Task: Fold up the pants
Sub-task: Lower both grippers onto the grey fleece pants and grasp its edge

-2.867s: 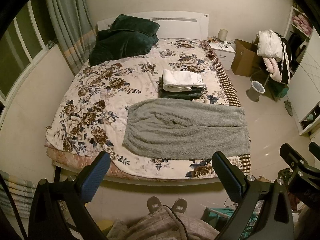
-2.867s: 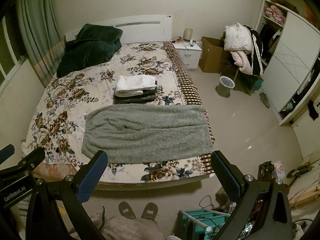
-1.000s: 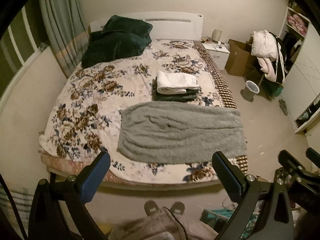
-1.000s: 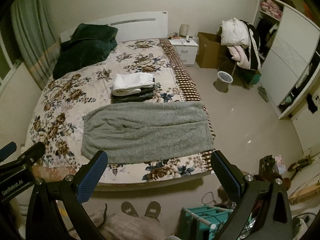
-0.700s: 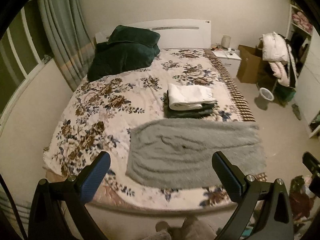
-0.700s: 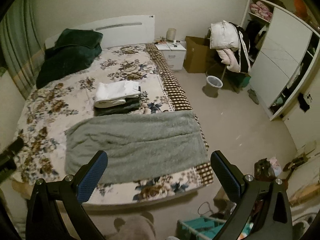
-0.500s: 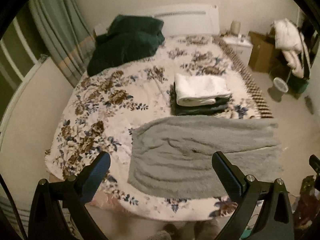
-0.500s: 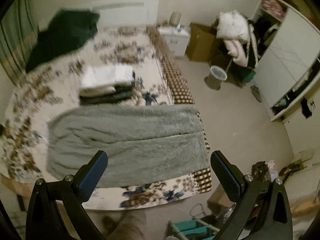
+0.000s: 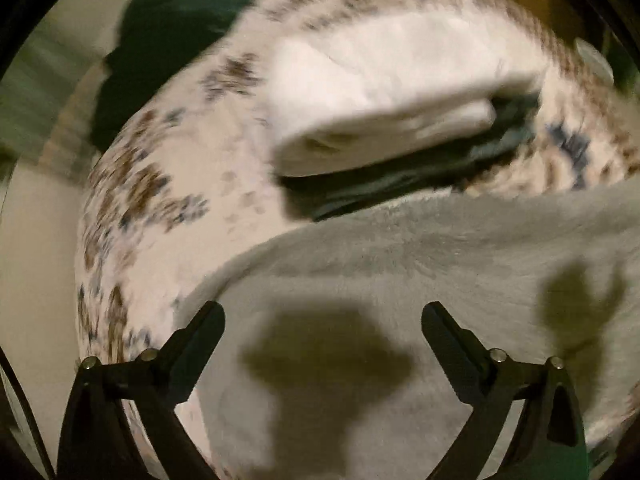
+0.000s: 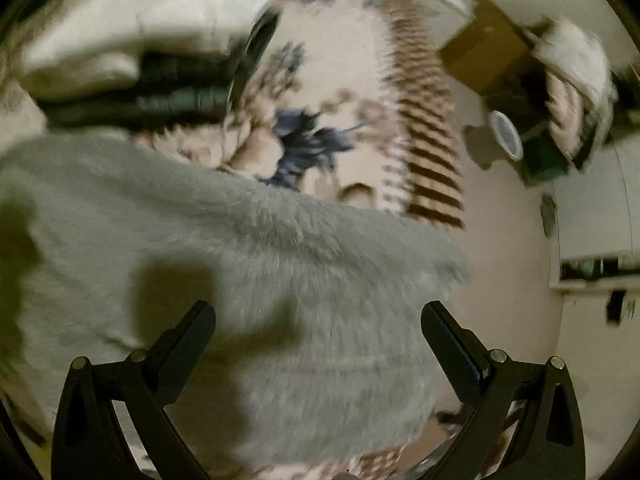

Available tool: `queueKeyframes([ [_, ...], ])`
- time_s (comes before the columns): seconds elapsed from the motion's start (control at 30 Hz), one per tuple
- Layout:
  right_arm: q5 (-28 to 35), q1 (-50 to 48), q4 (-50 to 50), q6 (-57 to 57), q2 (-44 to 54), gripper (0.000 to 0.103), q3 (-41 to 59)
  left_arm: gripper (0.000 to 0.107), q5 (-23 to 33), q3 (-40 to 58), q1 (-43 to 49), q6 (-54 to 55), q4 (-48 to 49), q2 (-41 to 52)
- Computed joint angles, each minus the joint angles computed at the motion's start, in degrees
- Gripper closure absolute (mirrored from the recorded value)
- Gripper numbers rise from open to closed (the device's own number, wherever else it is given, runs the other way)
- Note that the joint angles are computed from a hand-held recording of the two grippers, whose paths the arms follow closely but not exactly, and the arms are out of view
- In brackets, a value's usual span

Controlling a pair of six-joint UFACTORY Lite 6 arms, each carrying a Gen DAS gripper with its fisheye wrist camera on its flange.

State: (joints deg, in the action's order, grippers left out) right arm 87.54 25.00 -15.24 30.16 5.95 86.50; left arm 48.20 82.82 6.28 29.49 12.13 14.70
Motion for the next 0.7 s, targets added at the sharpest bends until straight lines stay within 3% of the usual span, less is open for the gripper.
queueKeyframes([
  [0.1,-12.05,-2.59,-0.74,-5.98,8.45,0.0,-7.46,0.01,-4.73,4.67,-2.33,-0.58,4.33,13.8],
  [0.23,-19.92,-4.2,-0.48,-11.14,19.19,0.0,-9.29,0.011,-5.73,13.21,-4.3,3.27,7.67,28.53],
  [0.3,-22.39,-5.97,1.09,-13.14,23.42,0.0,-8.25,0.011,-7.86,13.34,-3.79,8.36,5.3,29.82],
  [0.37,-23.9,-7.46,2.43,-15.15,25.66,0.002,-7.02,0.03,-7.56,13.51,-2.38,17.2,-1.61,29.64],
  [0.4,-24.59,-8.3,3.33,-15.96,25.72,0.005,-7.01,0.06,-4.21,15.23,-1.36,21.67,-6.13,30.29],
  [0.43,-25.25,-9.2,4.67,-16.98,25.6,0.014,-7.0,0.082,-1.03,16.35,-0.54,24.93,-9.41,30.58],
  [0.5,-26.46,-10.86,6.55,-17.49,23.87,0.033,-8.08,0.095,-0.38,14.23,0.08,27.6,-11.3,28.5],
  [0.57,-27.16,-11.98,7.84,-17.84,20.85,0.071,-9.76,0.098,-1.99,10.13,0.85,29.79,-12.82,24.68],
  [0.63,-27.88,-11.84,6.28,-16.56,17.47,0.088,-11.62,0.099,-2.37,7.96,2.54,31.61,-15.39,21.14],
  [0.7,-28.27,-12.18,5.97,-15.8,13.05,0.091,-13.78,0.099,-1.16,5.58,4.91,33.38,-18.19,16.31],
])
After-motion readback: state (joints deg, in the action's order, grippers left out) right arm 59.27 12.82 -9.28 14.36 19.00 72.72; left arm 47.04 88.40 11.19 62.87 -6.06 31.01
